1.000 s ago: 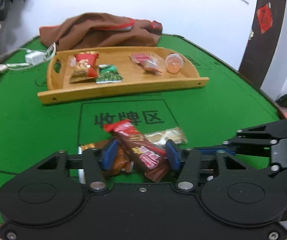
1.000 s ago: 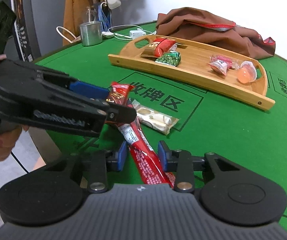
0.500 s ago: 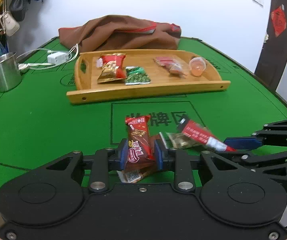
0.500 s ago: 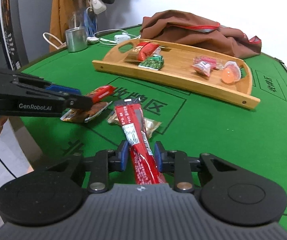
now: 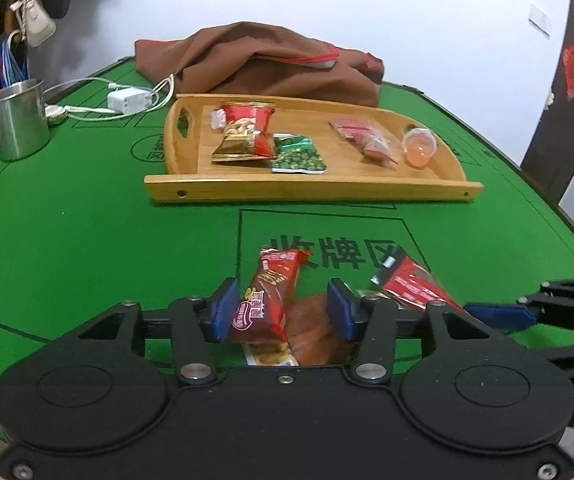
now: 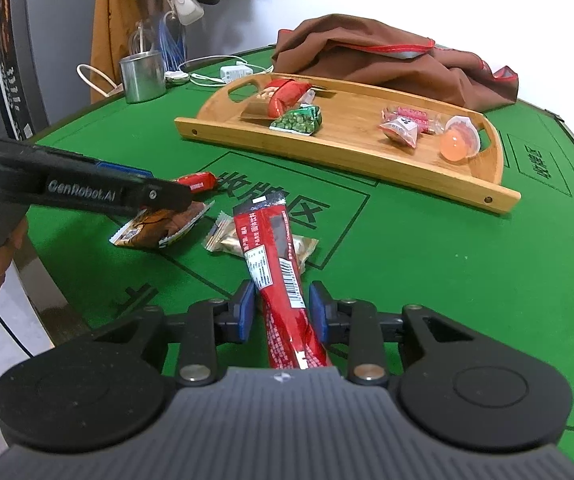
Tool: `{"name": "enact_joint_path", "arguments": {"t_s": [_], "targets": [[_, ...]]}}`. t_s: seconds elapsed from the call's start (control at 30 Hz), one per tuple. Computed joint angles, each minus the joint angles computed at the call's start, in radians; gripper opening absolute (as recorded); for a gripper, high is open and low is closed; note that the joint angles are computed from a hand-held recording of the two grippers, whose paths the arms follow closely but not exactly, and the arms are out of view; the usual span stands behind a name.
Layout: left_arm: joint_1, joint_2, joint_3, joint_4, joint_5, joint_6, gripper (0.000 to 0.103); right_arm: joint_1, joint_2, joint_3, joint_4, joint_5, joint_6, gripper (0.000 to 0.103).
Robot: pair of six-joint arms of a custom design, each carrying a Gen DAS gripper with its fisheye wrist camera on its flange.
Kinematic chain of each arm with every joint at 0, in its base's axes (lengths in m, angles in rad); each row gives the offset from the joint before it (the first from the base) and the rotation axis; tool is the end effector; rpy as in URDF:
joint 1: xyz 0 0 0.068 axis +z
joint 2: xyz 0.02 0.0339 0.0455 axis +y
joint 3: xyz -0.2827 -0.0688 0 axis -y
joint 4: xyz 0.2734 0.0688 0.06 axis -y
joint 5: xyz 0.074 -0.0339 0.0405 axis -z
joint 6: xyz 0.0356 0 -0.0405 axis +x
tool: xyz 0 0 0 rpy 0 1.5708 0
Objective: Organize snacks
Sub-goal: 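Carry the chocolate bar and red stick bar over the bamboo tray with both tools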
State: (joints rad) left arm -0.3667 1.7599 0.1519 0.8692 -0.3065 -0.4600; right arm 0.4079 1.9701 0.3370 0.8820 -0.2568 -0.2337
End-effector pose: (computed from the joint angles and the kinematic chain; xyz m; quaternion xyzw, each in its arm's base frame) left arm 0.1931 -0.0627 0.0430 -0.1038 0.9001 -0.0325 0.4218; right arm 0.2278 0.1083 0.0234 -0.3353 0.8471 0.1514 0.3835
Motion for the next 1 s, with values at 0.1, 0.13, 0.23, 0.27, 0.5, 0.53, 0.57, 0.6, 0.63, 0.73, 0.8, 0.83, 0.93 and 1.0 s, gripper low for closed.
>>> {"name": "enact_joint_path", "arguments": {"t_s": [0.1,0.13,0.23,0.27,0.5,0.53,0.57,0.6,0.63,0.73,0.8,0.83,0.93,1.0], "targets": [[0.05,0.023,0.005,0.02,0.056,-0.002,0.047,0.005,0.005,0.0,0.009,0.007,0.001,0.047],[0.066,0.03,0.006,0.028,0.075,-0.002,0.047,0.006,0.005,0.001,0.008,0.007,0.001,0.047],[0.102,0.052,0.013,0.042,0.117,-0.002,0.047,0.007,0.006,0.001,0.009,0.009,0.003,0.047],[0.109,0.058,0.015,0.046,0.125,-0.001,0.047,0.007,0.006,0.001,0.009,0.009,0.003,0.047],[0.11,0.042,0.005,0.053,0.117,0.006,0.022,0.008,-0.014,0.007,-0.023,0.015,0.015,0.029],[0.111,0.029,-0.001,0.055,0.124,0.01,0.022,0.003,-0.024,0.011,-0.04,0.01,0.02,0.028],[0.112,0.023,-0.006,0.058,0.126,0.015,0.022,-0.004,-0.031,0.016,-0.055,0.002,0.027,0.027],[0.106,0.004,-0.008,0.044,0.119,0.016,0.022,-0.013,-0.039,0.022,-0.072,-0.007,0.033,0.027],[0.105,-0.002,-0.008,0.04,0.115,0.02,0.022,-0.02,-0.042,0.027,-0.08,-0.011,0.038,0.027],[0.097,-0.019,-0.002,0.017,0.088,0.023,0.022,-0.039,-0.056,0.036,-0.092,-0.014,0.052,0.027],[0.094,-0.036,0.001,-0.003,0.073,0.024,0.022,-0.05,-0.066,0.041,-0.097,-0.016,0.06,0.027],[0.095,-0.043,0.001,-0.007,0.072,0.026,0.022,-0.056,-0.072,0.045,-0.1,-0.017,0.067,0.027],[0.099,-0.069,0.003,-0.022,0.066,0.035,0.022,-0.074,-0.088,0.06,-0.116,-0.021,0.083,0.026],[0.099,-0.085,0.007,-0.036,0.055,0.045,0.022,-0.083,-0.097,0.071,-0.126,-0.019,0.09,0.026]]}}
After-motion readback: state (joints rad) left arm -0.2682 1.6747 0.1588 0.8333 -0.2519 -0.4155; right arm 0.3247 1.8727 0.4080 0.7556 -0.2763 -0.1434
